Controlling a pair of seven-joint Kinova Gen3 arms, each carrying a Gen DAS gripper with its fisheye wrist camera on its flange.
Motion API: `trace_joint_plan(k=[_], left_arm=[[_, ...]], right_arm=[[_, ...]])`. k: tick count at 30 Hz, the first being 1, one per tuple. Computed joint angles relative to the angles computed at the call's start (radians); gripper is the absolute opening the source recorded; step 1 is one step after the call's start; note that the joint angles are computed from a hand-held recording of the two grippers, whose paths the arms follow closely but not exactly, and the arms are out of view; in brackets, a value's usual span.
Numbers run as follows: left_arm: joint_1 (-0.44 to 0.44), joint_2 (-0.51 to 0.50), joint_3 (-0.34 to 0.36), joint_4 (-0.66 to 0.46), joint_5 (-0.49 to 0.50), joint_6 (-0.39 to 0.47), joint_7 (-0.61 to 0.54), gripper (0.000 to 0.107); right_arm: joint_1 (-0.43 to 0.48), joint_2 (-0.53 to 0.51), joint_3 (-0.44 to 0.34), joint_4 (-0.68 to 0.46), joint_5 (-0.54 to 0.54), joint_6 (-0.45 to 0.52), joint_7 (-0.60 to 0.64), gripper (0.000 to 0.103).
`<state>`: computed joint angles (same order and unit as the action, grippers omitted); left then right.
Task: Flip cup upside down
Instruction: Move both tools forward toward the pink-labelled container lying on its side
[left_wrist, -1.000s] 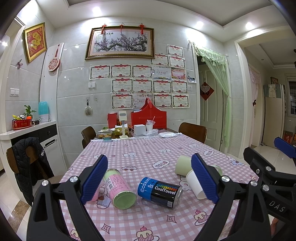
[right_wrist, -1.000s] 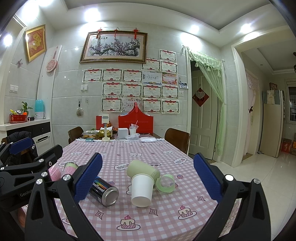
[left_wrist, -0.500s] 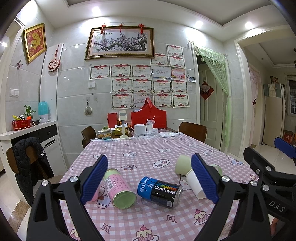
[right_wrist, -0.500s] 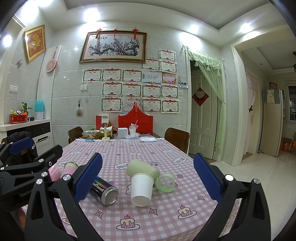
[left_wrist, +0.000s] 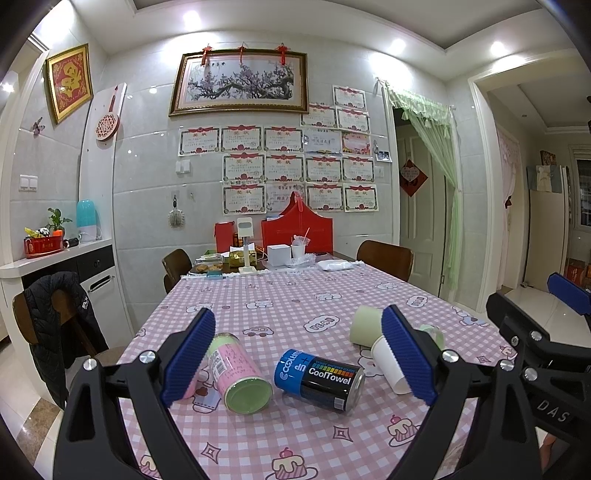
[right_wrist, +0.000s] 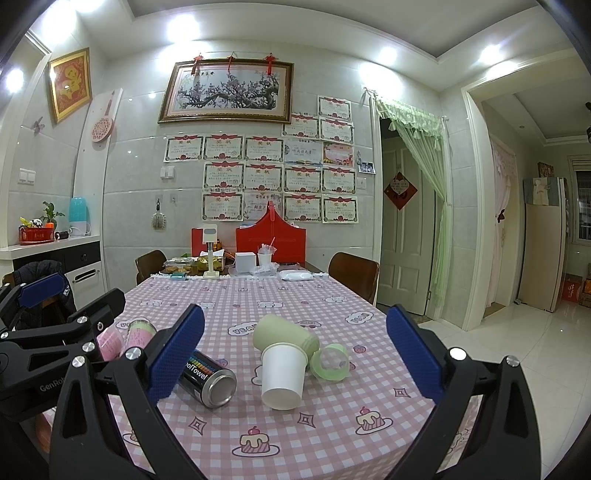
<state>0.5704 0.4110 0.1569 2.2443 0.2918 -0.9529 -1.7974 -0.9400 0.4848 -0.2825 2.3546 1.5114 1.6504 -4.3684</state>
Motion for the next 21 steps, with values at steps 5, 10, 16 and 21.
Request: trace_joint_plan(k=[5,10,16,21], left_arm=[[-0.002,0.025,-0.002,-0.001,-0.007,-0.021,0.004,0.090],[-0.007,0.052,-0.007,-0.013,-0.014,-0.025,0.008,0.090],[-0.020,0.062,-0.013,-0.028,-0.014,0.010,0.011,0.090],[-0.023,0.067,-0.021,-0.062,0.003,0.080,-0.002,0.090]], right_arm=[[0.001,-0.001,-0.001,0.000,0.000,-0.002,0.001,0.095],[0.009,0.001,0.002,-0.004,0.013,-0.012,0.009,0.095],[0.039,0.014,0.008,-0.007,0.054,-0.050,0.006,0.095],[0.069,0.015,0.011,-0.016,0.083,-0.098,0.019,0.095]])
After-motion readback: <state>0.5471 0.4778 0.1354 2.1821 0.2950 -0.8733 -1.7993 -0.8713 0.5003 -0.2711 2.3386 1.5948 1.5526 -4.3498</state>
